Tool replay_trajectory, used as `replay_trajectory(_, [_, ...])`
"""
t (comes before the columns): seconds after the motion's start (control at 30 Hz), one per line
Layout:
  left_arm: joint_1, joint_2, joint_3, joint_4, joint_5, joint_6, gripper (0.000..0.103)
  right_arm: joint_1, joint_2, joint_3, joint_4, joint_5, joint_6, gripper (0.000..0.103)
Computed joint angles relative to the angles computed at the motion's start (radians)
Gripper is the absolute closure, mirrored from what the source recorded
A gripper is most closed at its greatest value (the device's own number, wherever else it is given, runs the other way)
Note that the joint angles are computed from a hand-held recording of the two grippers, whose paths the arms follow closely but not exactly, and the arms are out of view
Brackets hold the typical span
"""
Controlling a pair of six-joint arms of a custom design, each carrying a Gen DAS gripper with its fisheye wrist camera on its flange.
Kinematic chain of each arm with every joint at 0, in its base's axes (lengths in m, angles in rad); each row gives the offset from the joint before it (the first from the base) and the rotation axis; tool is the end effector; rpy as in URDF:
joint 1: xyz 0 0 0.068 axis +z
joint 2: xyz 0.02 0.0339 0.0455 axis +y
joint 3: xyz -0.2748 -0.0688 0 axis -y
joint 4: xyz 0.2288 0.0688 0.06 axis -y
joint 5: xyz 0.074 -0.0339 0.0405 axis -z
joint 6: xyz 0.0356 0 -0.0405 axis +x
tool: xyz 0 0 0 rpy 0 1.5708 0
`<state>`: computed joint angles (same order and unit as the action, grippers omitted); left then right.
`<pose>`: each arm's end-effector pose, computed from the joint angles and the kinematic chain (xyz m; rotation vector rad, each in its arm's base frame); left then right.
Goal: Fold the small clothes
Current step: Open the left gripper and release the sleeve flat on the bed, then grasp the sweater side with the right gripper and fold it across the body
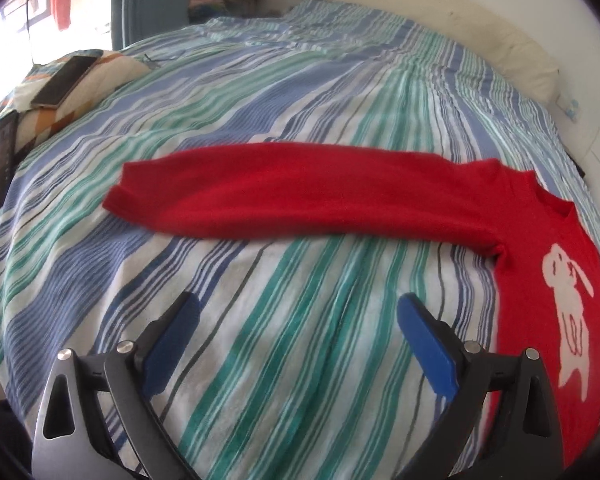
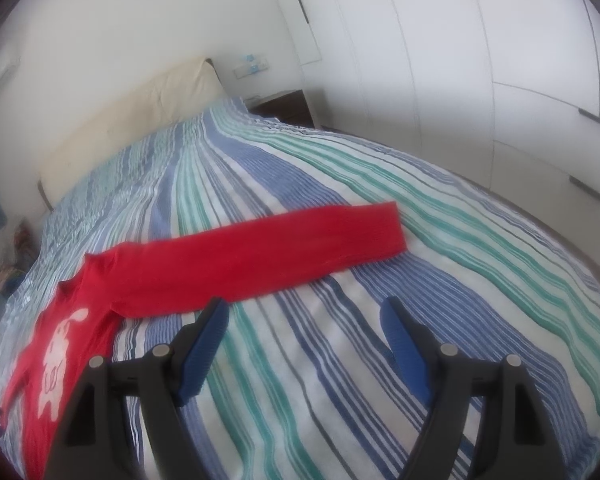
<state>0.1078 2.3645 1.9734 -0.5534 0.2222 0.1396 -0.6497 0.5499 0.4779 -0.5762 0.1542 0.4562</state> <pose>0.5119 0.0475 0.1864 0.1295 2.4872 -0.1761 0.0805 -0.0680 0.2346 1.2399 1.8465 -0.2776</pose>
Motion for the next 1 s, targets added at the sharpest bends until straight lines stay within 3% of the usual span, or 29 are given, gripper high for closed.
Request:
replay_trajectory(0.17, [-0.014, 0.01, -0.014, 0.0, -0.052, 0.071, 0.003, 0.002, 0.008, 0.001, -0.002, 0.004, -0.005, 0.026])
replay_trajectory(0.4, [-0.001, -0.004, -0.047, 0.037, 0.015, 0.094, 0.003, 0.019, 0.011, -0.003, 0.0, 0.018, -0.004, 0.026])
replay_trajectory(0.73, [0.014, -0.085, -0.135, 0.203, 0.103, 0.056, 0.003, -0.058, -0.056, -0.001, -0.013, -0.031, -0.027, 0.026])
replay_trajectory(0.8, [0.01, -0.093, -0.153, 0.238, 0.088, 0.057, 0.003, -0.213, -0.074, 0.02, -0.021, -0.175, -0.08, 0.026])
replay_trajectory(0.87, [0.008, -0.088, -0.146, 0.234, 0.078, 0.059, 0.003, -0.436, -0.032, 0.052, -0.035, -0.403, -0.141, 0.025])
replay_trajectory(1.0, [0.011, -0.08, -0.134, 0.221, 0.088, 0.048, 0.003, -0.711, 0.159, 0.108, -0.045, -0.755, -0.184, 0.024])
